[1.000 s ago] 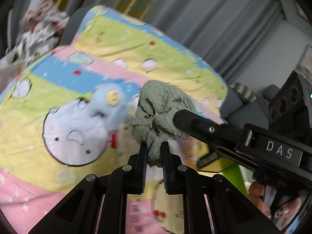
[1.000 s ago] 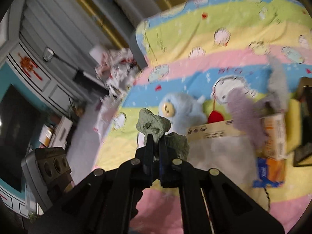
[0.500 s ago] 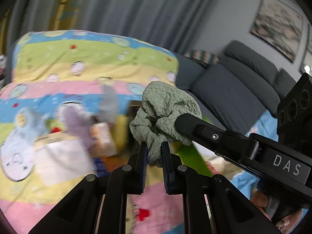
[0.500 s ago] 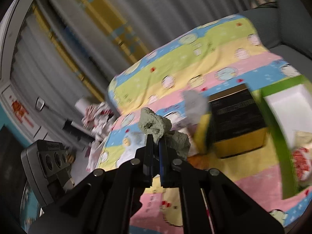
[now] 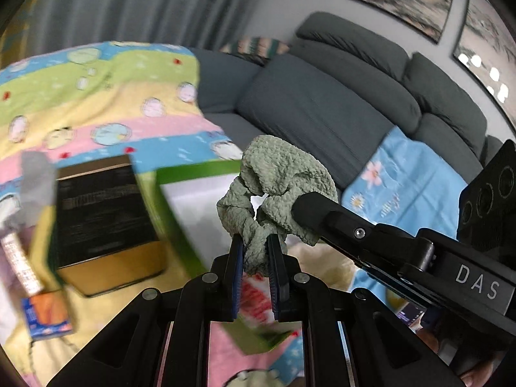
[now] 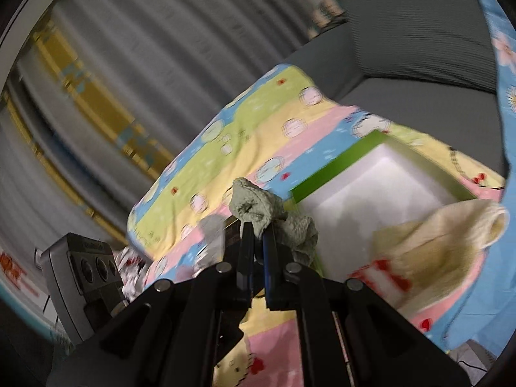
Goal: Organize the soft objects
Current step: 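Carry the green cloth with the left tool over the white box, then open the left tool to drop the green cloth into the box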
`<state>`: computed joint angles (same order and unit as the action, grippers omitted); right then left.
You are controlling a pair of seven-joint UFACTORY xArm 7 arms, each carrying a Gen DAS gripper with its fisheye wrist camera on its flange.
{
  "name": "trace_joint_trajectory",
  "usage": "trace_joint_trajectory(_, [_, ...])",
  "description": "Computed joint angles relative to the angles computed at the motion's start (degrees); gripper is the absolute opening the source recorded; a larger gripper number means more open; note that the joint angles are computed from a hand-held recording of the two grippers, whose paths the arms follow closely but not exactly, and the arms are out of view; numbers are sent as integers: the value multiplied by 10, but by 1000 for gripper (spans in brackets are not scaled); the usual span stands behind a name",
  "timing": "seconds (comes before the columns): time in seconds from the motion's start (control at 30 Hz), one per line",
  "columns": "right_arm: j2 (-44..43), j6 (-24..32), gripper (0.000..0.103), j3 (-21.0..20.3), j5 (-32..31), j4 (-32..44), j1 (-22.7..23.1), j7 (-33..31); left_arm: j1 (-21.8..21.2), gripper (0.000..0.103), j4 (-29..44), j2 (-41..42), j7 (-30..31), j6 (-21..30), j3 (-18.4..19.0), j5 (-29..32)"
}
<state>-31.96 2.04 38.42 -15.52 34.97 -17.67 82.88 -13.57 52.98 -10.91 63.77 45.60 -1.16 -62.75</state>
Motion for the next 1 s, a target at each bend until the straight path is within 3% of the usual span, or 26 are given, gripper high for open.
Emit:
trace_joint_trajectory(0.1, [-27,3,5,-22,13,-33,11,9,-15,13,5,14,-10,-14,-19,4])
trace_joint_trajectory(0.3, [-45,26,8,-28,15,-59,3,23,-33,14,12,41,-27,-38,-38,19])
trace_joint_trajectory(0.33, [-45,26,9,-32,14,-62,6,24,-32,16,13,43,-36,-37,-39,29])
trace_joint_trajectory(0.37, [-45,27,11,-32,14,-64,7,27,-32,25,14,45,-42,-36,-40,36])
trace_joint_trajectory(0.4, [-49,31,16,-28,14,-65,3,35,-31,38,12,44,-47,-37,-40,43])
trace_joint_trajectory(0.47, [-63,44,42,-21,12,-66,-4,51,-29,56,5,37,-42,-37,-36,36])
trace_joint_trajectory(0.5, [-70,48,66,-18,10,-67,-7,60,-28,64,-1,32,-35,-39,-32,24])
trace_joint_trajectory(0.53, [-79,49,79,-13,8,-68,-11,69,-25,66,-7,26,-31,-40,-27,14])
trace_joint_trajectory(0.6, [-88,67,81,-11,2,-60,-7,76,-17,75,-8,20,-38,-28,-17,9])
trace_joint_trajectory(0.7, [-82,96,89,-12,-9,-41,5,80,3,76,-12,7,-41,1,3,16])
trace_joint_trajectory(0.8, [-55,113,94,-13,-29,-11,23,75,22,78,-24,-10,-44,-5,15,33])
trace_joint_trajectory(0.9, [-24,111,101,-5,-53,14,30,82,46,86,-37,-24,-49,-5,38,48])
trace_joint_trajectory(1.0, [42,102,102,2,-74,54,45,78,72,87,-40,-25,-62,4,60,68])
